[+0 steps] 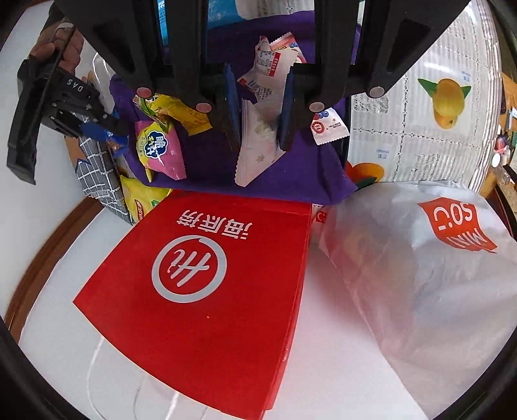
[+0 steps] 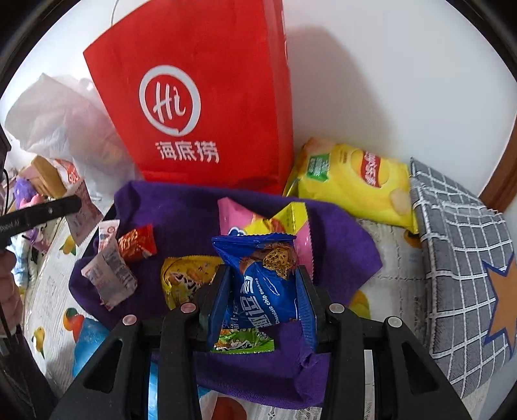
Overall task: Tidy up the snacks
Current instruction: 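Open the right tool to drop the biscuit packet while the left tool releases the triangular packet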
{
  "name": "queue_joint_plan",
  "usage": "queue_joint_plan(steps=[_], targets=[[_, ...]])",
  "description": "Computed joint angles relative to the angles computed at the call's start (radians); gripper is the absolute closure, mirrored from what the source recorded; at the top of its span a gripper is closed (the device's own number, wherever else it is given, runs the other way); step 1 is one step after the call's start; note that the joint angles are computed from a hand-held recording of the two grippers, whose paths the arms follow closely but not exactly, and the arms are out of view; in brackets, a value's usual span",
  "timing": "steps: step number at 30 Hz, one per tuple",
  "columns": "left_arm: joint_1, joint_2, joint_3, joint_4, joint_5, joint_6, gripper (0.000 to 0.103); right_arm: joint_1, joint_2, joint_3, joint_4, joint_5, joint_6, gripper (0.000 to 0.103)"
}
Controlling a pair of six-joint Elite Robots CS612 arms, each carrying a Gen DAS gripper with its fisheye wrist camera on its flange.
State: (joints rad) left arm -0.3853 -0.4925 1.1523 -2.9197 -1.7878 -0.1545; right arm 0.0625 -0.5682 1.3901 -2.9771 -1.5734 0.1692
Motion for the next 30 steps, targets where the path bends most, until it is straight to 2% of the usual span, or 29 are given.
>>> queue_joint_plan(steps=[5,11,17,22,30], targets=[[0.000,0.004,-0.008,0.018,0.004,-0.003,0.081,-0.001,0.014,-0.028,0.080,0.018,-0.014,0.063],[0.000,0.011,-0.023,0.056,-0.012,-0.002,0.081,0.007,0.023,-0.050,0.150,-0.023,-0.025,0.062],[-0.005,0.019,-0.034,0.078,0.004,-0.007,0.081,0.012,0.019,-0.047,0.144,-0.033,-0.043,0.060],[-0.013,0.027,-0.047,0.117,0.035,0.001,0.080,0.017,0.006,-0.027,0.093,-0.051,-0.064,0.053],[-0.018,0.033,-0.061,0.162,0.034,0.032,0.075,0.014,-0.015,0.005,0.020,-0.047,-0.033,0.052]])
